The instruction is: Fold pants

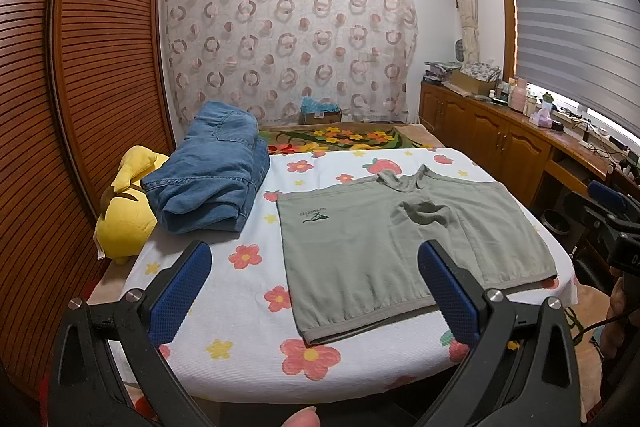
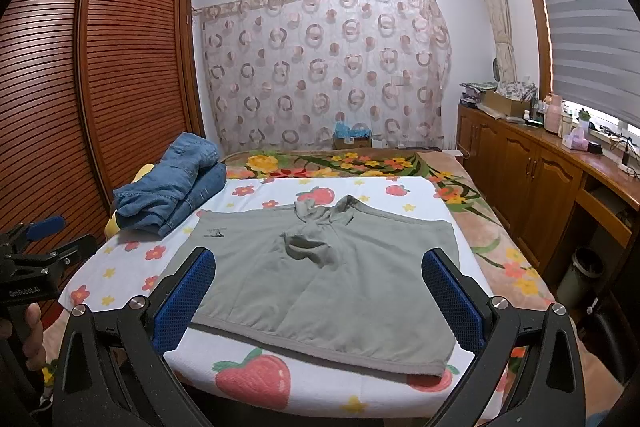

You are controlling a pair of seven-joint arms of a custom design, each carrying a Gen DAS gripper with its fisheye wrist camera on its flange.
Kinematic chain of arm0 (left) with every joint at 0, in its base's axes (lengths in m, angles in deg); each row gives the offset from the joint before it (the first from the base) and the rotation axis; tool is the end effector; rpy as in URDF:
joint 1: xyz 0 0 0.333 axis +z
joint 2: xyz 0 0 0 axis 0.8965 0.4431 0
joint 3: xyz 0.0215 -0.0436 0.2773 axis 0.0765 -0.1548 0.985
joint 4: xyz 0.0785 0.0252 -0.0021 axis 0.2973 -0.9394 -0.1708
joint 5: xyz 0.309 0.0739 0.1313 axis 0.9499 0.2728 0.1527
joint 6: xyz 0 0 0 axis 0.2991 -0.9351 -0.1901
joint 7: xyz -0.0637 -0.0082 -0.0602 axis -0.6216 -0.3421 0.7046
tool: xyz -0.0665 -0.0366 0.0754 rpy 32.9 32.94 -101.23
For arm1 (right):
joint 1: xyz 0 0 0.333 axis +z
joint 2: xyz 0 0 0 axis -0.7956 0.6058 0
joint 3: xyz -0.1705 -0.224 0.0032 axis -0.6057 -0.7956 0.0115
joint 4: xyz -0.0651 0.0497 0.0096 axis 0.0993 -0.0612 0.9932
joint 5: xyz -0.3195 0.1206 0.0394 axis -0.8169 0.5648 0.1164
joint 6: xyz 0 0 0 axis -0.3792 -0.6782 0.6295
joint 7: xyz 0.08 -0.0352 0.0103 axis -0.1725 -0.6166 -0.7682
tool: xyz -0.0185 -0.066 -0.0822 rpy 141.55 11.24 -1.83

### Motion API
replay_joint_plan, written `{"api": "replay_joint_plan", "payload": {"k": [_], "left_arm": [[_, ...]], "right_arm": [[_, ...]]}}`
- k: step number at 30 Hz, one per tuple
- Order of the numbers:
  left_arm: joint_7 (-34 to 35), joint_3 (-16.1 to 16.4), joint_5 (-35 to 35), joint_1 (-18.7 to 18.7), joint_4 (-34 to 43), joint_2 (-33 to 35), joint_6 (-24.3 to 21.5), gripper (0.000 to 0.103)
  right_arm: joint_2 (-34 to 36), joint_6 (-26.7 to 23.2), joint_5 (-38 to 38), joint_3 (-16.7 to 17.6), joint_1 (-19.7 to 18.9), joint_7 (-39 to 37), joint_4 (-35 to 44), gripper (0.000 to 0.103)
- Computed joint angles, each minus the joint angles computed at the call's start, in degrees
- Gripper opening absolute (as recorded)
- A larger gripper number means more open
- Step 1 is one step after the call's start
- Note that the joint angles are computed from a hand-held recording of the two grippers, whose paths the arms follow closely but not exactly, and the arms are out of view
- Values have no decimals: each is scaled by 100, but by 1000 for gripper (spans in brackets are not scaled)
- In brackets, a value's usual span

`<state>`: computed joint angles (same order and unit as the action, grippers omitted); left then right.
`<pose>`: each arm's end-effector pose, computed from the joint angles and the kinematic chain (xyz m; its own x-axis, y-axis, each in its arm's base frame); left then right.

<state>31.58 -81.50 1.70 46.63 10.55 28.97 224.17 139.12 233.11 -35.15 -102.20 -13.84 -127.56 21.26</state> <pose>0.6870 -0.2155 0.5020 -0.2864 -0.9581 -0.0014 -0.4579 0.1381 -0.8782 0.6259 0.3654 0.3345 -0.0310 -0.9959 -0.0851 -0.3109 0.0906 -0.9461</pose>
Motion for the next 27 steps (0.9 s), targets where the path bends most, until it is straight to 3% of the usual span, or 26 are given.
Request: {"api": "replay_joint_plan", "payload": {"k": [27], "left_arm": [[-19,17,18,-14,-38,-12,58,103]], "right_arm": [[-45,-46,-148,24,17,130,-39,103]]}}
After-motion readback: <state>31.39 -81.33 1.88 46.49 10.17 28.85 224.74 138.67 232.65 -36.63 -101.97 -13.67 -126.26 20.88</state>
